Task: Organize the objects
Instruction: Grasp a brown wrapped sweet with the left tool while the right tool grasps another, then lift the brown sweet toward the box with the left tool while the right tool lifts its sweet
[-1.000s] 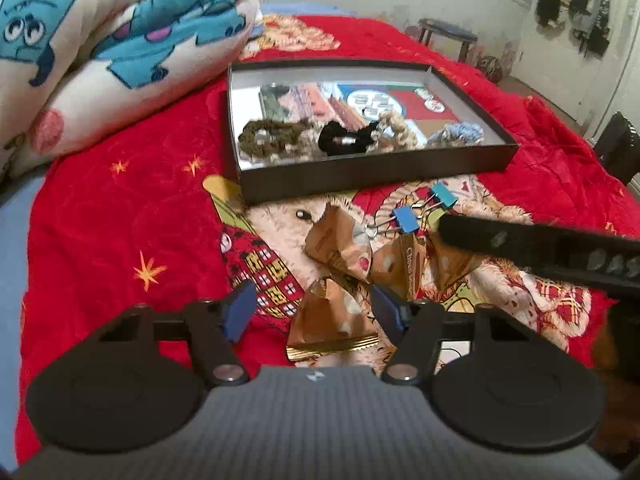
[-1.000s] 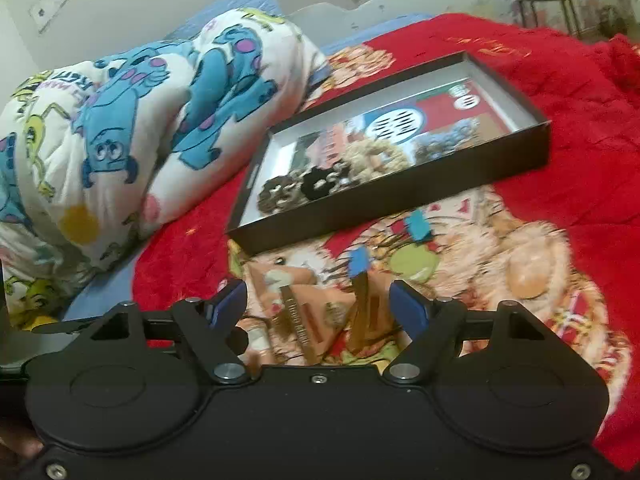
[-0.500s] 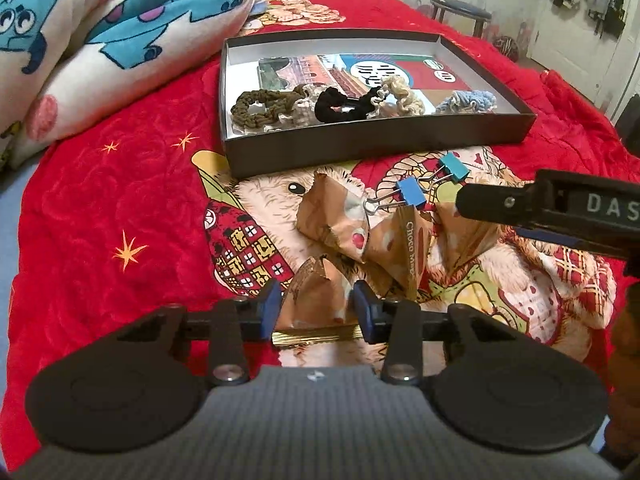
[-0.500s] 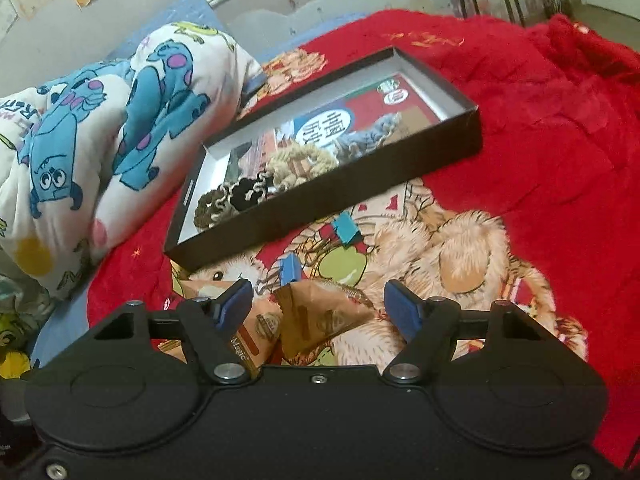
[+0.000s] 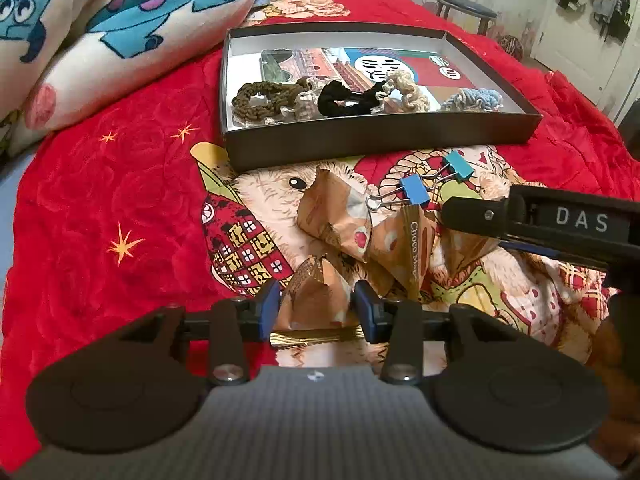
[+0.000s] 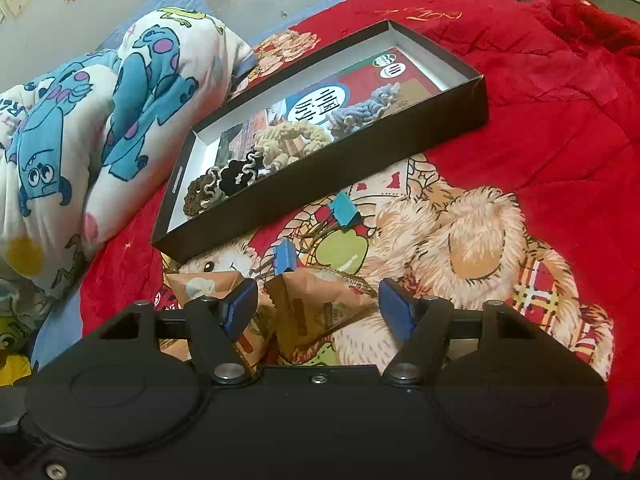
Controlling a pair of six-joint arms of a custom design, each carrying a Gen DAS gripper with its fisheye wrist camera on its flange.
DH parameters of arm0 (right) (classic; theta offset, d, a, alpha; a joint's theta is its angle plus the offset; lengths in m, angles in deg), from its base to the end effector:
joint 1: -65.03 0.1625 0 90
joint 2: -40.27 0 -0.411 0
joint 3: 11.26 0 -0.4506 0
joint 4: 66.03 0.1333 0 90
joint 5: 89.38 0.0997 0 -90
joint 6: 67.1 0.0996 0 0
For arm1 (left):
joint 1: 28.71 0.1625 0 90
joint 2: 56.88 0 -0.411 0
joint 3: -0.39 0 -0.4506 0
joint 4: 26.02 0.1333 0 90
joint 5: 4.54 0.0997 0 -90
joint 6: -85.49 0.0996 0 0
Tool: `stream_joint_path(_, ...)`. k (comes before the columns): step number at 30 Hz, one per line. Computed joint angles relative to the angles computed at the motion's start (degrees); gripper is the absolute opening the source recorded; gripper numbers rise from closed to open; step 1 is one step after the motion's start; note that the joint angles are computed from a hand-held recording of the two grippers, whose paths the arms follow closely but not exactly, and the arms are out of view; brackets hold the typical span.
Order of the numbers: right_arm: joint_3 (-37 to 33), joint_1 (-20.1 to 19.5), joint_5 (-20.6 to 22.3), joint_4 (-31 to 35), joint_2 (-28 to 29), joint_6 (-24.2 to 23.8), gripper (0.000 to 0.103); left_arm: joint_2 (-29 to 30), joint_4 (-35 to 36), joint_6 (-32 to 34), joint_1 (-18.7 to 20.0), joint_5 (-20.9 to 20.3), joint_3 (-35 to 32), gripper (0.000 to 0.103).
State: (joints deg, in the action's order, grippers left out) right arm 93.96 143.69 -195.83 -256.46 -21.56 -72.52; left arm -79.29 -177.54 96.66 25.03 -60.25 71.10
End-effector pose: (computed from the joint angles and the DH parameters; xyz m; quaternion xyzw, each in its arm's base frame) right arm -0.0259 -0.6637 0.2470 -0.1131 -0.8649 0.4492 0.1932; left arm -0.3178 -0.7535 -0.0746 0.3507 0.8827 -0.1710 0.2619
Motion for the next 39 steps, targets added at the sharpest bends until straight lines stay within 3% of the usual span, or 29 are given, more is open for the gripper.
stream_joint_path(3,-0.2,-0.1,0.2,0.8,-0.2,0.0,0.054,0.0,0.1,-0.1,-0.1,0.2,0.0,0.043)
stream_joint_path(12,-0.1,-0.5,0.9,1.0,-0.3,1.1,0.046,-0.1,-0.9,0.2,-0.2,0.5,0.4,0.042)
stream_joint_path(39,0.9,0.4,-0.9,-1.6,-0.5,-0.5,0.043,-0.5,-4.0,0.7,-0.5,1.6,1.4,0.040)
